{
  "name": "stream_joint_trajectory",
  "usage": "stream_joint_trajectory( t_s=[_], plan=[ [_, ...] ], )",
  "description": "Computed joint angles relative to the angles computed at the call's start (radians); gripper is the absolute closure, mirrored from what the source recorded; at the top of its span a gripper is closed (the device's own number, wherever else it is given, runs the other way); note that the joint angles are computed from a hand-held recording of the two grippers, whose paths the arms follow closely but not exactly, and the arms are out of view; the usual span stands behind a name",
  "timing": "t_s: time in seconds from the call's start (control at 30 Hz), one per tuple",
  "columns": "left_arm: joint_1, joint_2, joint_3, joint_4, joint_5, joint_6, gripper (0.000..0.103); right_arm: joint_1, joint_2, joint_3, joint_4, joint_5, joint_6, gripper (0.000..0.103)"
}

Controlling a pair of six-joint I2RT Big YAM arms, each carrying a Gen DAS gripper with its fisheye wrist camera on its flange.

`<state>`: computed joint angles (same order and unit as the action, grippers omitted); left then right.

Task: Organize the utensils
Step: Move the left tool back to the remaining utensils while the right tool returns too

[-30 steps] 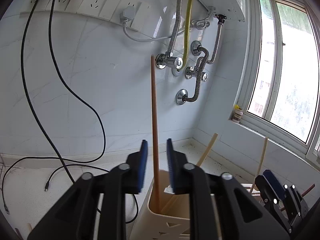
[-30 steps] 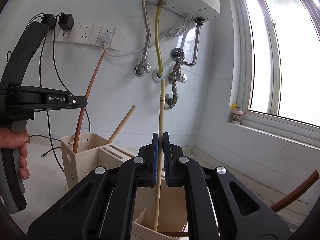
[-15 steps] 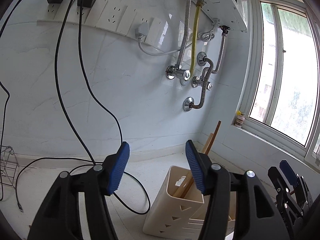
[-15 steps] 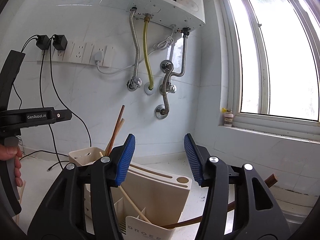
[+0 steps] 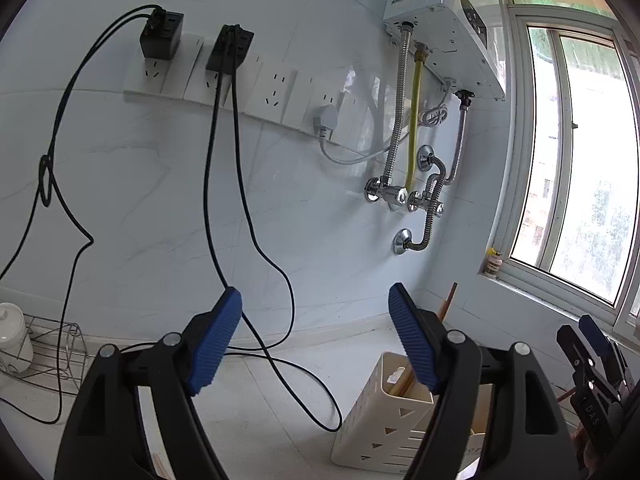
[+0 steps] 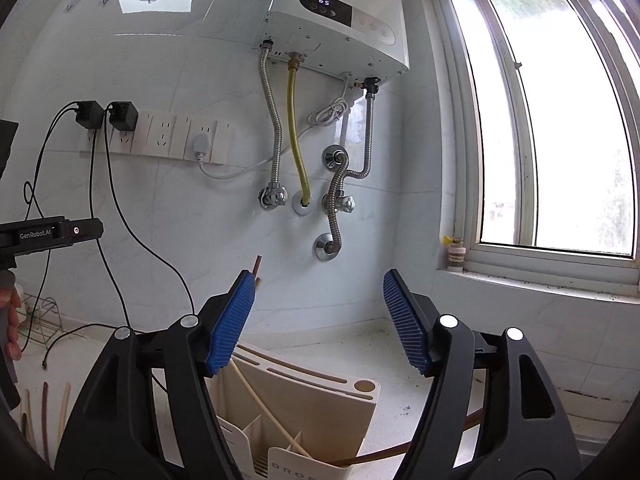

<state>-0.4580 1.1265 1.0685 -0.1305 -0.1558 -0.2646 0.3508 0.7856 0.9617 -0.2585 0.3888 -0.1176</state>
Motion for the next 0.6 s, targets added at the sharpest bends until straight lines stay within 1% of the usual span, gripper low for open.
stream_joint_trajectory(
  t_s=[0.13, 0.2, 0.3, 0.33, 0.4, 0.47, 0.6],
  plan=[
    [0.025, -0.070, -0.024, -0.038, -0.009, 0.034, 0.019, 0.017, -0.010, 0.022, -0.034, 0.006, 0.021, 0.031],
    [0.041, -0.107, -0.035, -0.065, -0.006, 0.050, 0.011, 0.026, -0.014, 0.033, -0.056, 0.005, 0.041, 0.022],
    [0.069, -0.162, -0.050, -0.117, -0.008, 0.076, 0.007, 0.049, -0.021, 0.045, -0.080, 0.012, 0.060, 0.019],
    [0.079, -0.179, -0.053, -0.141, -0.010, 0.083, 0.007, 0.057, -0.020, 0.051, -0.090, 0.012, 0.067, 0.018],
    [0.099, -0.213, -0.062, -0.184, -0.018, 0.097, 0.006, 0.075, -0.020, 0.059, -0.105, 0.010, 0.090, 0.012],
    [0.119, -0.240, -0.063, -0.237, -0.033, 0.103, 0.006, 0.095, -0.017, 0.067, -0.119, 0.006, 0.108, 0.011],
    [0.174, -0.299, -0.078, -0.326, -0.023, 0.084, 0.005, 0.146, -0.008, 0.076, -0.138, 0.007, 0.125, 0.008]
  ],
)
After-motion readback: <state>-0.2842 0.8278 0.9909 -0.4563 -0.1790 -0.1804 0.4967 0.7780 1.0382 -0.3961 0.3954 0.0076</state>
